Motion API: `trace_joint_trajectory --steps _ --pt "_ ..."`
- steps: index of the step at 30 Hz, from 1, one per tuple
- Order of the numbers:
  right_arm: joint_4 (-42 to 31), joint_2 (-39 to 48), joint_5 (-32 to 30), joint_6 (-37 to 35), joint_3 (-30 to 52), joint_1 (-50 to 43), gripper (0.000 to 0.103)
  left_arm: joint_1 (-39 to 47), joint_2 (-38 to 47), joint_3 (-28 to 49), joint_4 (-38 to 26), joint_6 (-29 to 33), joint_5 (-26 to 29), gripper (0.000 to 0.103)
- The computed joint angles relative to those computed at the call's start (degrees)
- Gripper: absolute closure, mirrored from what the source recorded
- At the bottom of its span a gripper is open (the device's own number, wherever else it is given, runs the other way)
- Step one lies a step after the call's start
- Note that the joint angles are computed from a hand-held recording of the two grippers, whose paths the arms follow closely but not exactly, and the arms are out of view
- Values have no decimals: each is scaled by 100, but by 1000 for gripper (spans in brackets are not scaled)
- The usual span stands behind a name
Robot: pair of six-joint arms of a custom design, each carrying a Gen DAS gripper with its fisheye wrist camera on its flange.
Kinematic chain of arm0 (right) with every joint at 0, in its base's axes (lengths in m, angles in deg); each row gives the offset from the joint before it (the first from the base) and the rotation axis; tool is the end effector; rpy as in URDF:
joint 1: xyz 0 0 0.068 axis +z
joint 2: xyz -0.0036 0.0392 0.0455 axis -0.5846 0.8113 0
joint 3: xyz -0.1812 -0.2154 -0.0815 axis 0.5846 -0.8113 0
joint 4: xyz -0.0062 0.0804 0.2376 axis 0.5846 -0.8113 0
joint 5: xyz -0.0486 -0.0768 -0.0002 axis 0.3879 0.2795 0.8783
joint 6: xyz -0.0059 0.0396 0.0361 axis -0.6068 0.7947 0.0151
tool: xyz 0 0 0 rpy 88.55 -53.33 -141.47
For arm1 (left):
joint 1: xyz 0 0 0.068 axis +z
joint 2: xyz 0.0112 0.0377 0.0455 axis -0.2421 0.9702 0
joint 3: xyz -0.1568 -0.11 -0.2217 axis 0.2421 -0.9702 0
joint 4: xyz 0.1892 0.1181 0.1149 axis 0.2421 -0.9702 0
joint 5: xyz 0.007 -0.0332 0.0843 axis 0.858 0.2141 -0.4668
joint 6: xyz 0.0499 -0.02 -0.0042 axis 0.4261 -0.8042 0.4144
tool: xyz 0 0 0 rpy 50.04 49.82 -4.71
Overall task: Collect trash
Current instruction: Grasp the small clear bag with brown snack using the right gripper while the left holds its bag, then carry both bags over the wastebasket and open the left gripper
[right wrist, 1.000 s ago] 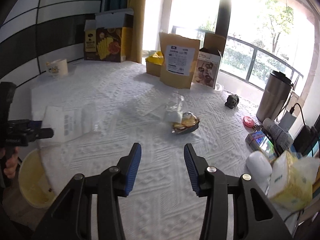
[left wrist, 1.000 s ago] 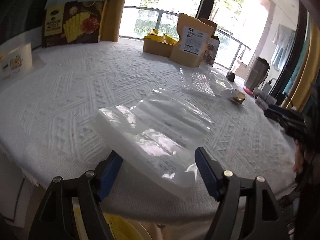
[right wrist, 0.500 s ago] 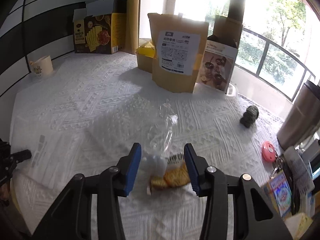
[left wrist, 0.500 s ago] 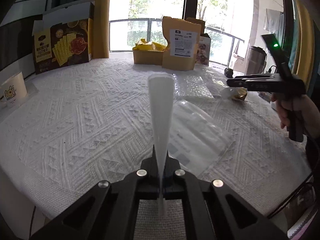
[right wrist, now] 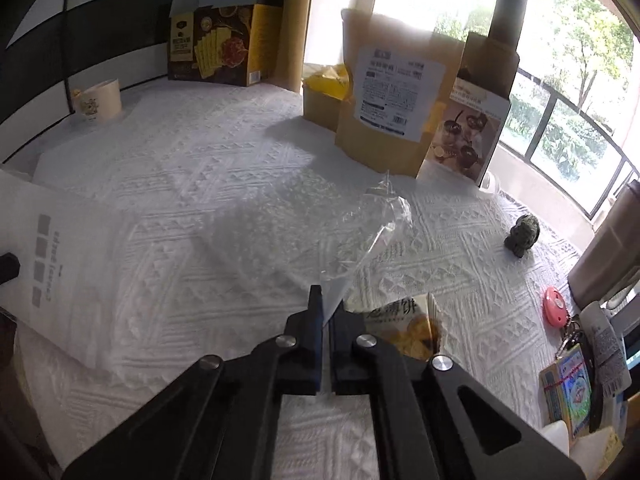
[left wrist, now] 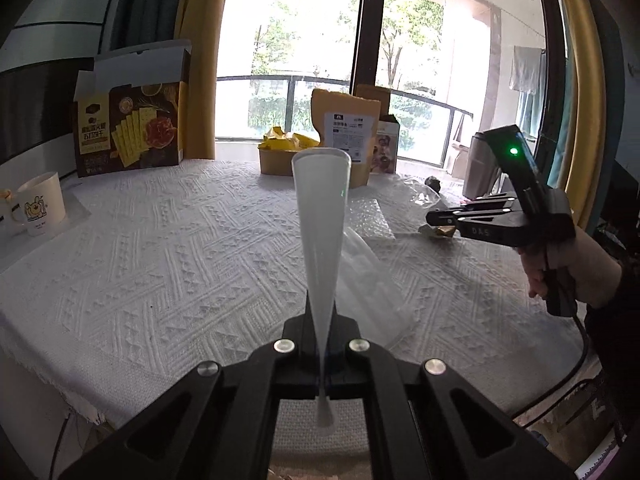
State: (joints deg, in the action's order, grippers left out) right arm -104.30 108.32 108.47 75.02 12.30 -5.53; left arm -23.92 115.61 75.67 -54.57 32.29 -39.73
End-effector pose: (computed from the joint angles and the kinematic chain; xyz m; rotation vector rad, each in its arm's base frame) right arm 0.2921 0.1561 0.2507 -0.2620 2.3429 -0.0931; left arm 0.2184 -0.0520 0.2652 0.5199 2.0566 -0.4549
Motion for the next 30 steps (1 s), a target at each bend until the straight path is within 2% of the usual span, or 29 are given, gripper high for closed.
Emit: trace_joint_trajectory --steps 10,16,19,22,26,30 --pt "-944 -1181 1323 700 -16 1665 101 631 -1080 -23 -719 51 651 103" --pt "-1741 -1296 2232 1446 420 3062 101 1246 -1755 144 -1462 344 1141 103" --pt "-2092 -1203 2618 1866 709 3719 101 1822 -2049 226 -1939 641 1588 103" --pt "-2291 -1020 2913 2237 978 4301 101 2584 -2212 332 -2467 1127 2175 103" --pt "-2136 -793 3109 2521 1144 4868 101 3839 -2249 501 -3408 2202 3084 103" --pt "-1760 -531 3249 2755 1181 5309 101 5237 -1890 772 -4763 3974 3886 103"
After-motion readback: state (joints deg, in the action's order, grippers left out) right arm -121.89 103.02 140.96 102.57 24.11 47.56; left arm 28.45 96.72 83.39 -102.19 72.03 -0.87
